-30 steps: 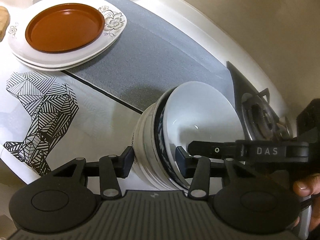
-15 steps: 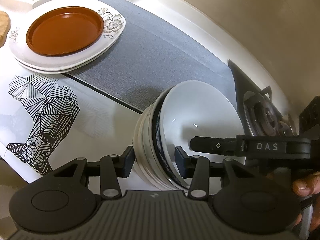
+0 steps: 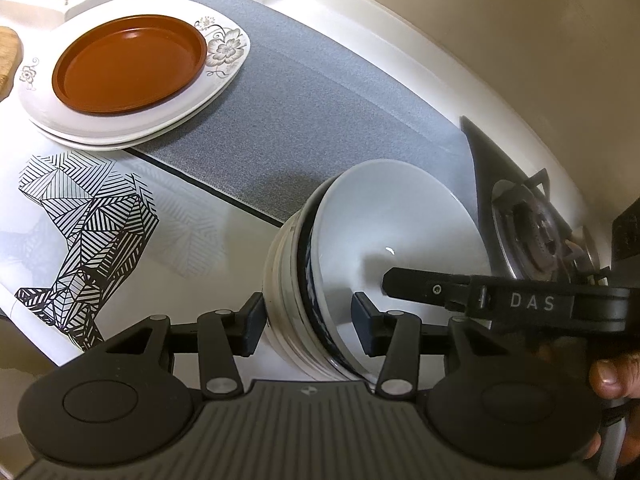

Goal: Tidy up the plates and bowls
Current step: 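Lift the bowl stack off the counter with both grippers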

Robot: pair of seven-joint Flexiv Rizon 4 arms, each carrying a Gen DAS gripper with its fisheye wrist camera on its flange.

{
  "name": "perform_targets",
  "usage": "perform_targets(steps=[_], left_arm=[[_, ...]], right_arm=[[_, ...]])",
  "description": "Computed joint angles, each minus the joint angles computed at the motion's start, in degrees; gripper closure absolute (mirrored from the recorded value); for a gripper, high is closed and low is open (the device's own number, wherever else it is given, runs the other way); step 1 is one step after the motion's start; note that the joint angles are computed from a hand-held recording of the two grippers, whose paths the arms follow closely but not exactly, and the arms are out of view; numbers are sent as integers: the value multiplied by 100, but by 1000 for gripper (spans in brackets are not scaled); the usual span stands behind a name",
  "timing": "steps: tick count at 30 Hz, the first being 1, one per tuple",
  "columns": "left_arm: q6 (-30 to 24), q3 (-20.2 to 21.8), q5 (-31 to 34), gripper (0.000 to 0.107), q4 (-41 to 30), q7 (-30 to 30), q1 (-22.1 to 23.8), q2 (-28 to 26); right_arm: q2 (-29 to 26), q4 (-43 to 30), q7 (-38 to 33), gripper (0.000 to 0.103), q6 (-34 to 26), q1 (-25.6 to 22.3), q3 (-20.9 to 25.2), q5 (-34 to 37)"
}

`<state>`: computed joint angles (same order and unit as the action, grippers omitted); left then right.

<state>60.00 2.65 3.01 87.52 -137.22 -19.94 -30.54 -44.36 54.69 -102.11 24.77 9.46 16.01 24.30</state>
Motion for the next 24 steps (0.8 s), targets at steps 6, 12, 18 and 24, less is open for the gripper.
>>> perform_targets(steps=[6, 12, 18, 24], left_arm=[[-56, -9, 9, 54, -34, 34, 11, -13], [-40, -19, 3, 55, -20, 54, 22, -10], [-20, -19, -13, 55, 5, 55, 16, 3], [-22, -16, -4, 56, 11, 45, 7, 12]], right_arm=[[19, 60, -92, 62, 126, -29, 18, 50], [-42, -91, -315, 63, -88, -41, 45, -6], [-363, -819, 31, 57, -1003, 21, -58, -97], [-323, -821, -11, 56, -1162, 70, -78, -141]])
